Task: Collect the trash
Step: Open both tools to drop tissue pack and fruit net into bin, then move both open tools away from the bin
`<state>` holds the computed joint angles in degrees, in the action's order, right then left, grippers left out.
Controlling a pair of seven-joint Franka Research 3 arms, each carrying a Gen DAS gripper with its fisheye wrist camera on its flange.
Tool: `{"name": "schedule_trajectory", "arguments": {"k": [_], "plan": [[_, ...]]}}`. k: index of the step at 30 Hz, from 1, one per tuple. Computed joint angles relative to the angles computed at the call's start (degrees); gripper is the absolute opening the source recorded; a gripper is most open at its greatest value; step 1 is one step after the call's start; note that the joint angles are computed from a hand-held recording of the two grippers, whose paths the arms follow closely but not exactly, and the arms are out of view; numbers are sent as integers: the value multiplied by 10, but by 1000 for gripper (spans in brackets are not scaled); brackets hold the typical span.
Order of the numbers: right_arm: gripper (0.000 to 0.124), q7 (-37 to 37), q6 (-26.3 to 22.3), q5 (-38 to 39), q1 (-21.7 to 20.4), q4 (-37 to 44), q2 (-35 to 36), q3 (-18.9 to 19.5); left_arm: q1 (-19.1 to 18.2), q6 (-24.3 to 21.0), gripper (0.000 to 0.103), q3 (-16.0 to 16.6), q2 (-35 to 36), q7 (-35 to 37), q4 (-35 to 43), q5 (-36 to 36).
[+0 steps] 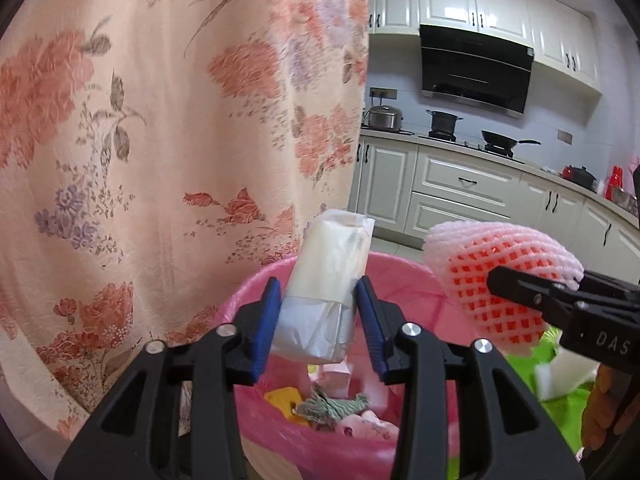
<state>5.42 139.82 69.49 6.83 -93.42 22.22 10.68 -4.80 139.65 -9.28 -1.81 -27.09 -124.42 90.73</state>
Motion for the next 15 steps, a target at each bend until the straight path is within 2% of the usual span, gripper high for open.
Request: {"name": "schedule_trajectory", "arguments": {"k": [2, 8, 15], "plan": [[67, 5, 7, -5, 5, 12, 11, 1, 4, -3, 62, 3, 2, -2, 1, -2], [70, -8, 6, 19, -8, 2, 6, 7, 7, -21, 80, 0, -24, -49, -30, -3], [70, -47, -4, 66, -27, -76, -51, -17, -12, -60, 94, -29, -58, -100, -79, -42]]}}
